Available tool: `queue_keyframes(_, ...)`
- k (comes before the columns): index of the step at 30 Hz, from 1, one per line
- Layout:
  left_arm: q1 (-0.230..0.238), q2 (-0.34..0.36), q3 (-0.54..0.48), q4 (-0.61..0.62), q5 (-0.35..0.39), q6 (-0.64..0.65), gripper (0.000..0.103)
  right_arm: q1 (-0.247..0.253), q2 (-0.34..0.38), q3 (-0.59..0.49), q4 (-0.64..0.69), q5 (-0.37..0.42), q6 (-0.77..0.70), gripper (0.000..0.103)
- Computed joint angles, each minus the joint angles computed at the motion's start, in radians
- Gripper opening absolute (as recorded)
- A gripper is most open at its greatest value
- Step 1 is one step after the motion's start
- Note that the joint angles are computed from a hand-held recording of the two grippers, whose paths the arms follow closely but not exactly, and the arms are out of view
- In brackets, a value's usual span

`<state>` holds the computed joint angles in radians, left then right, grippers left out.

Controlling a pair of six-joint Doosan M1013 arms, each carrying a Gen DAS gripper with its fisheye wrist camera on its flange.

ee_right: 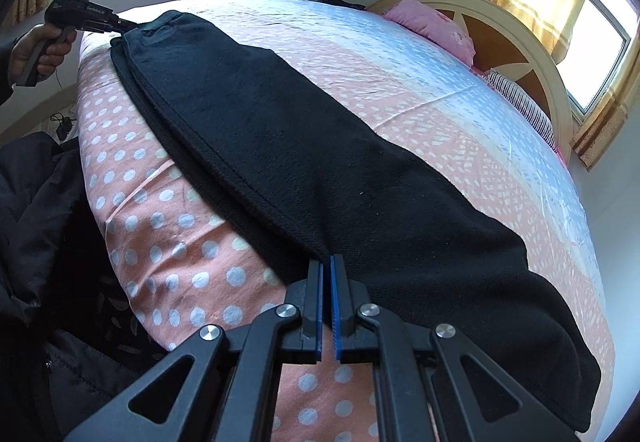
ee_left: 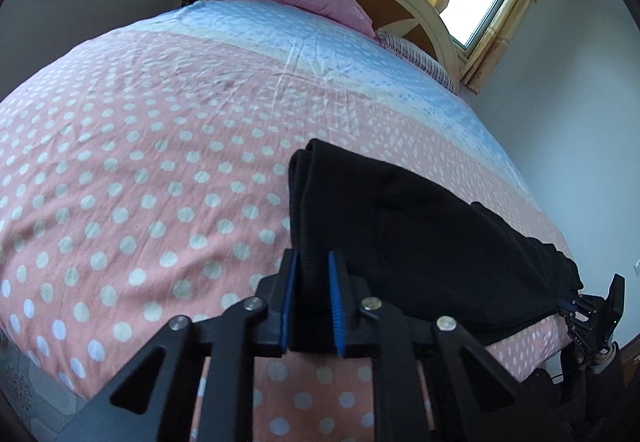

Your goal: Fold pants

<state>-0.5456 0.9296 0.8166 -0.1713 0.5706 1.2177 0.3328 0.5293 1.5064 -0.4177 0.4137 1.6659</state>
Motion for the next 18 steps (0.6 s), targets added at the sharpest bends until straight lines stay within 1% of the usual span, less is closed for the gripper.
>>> queue_keyframes(2, 0.003, -0.014, 0.019, -0.024, -0.018, 0.019, 0.011, -0.001, -0.001, 0.000, 0.002, -0.003, 0.005, 0.003)
queue_keyframes(5, 0.003, -0.030, 0.036, -0.047, -0.033, 0.045, 0.010, -0.006, -0.012, 0.003, 0.047, -0.016, -0.021, 0.003)
queue_keyframes(9, 0.004, -0.039, 0.037, -0.066, -0.025, 0.068, 0.010, -0.011, -0.032, 0.013, 0.055, -0.038, -0.025, 0.003)
queue_keyframes(13, 0.003, -0.035, 0.025, -0.051, -0.001, 0.058, 0.007, -0.012, -0.038, 0.017, 0.040, -0.037, -0.016, 0.003)
queue_keyframes(15, 0.008, -0.037, 0.033, -0.080, -0.008, 0.063, 0.007, -0.015, -0.035, 0.016, 0.036, -0.030, 0.002, 0.003)
queue_keyframes(17, 0.014, -0.039, 0.043, -0.122, -0.015, 0.075, 0.007, -0.021, -0.028, 0.014, 0.067, -0.022, -0.019, 0.003)
queue_keyframes(18, 0.016, -0.038, 0.044, -0.129, -0.012, 0.079, 0.007, -0.020, -0.021, 0.012, 0.060, -0.014, -0.016, 0.003)
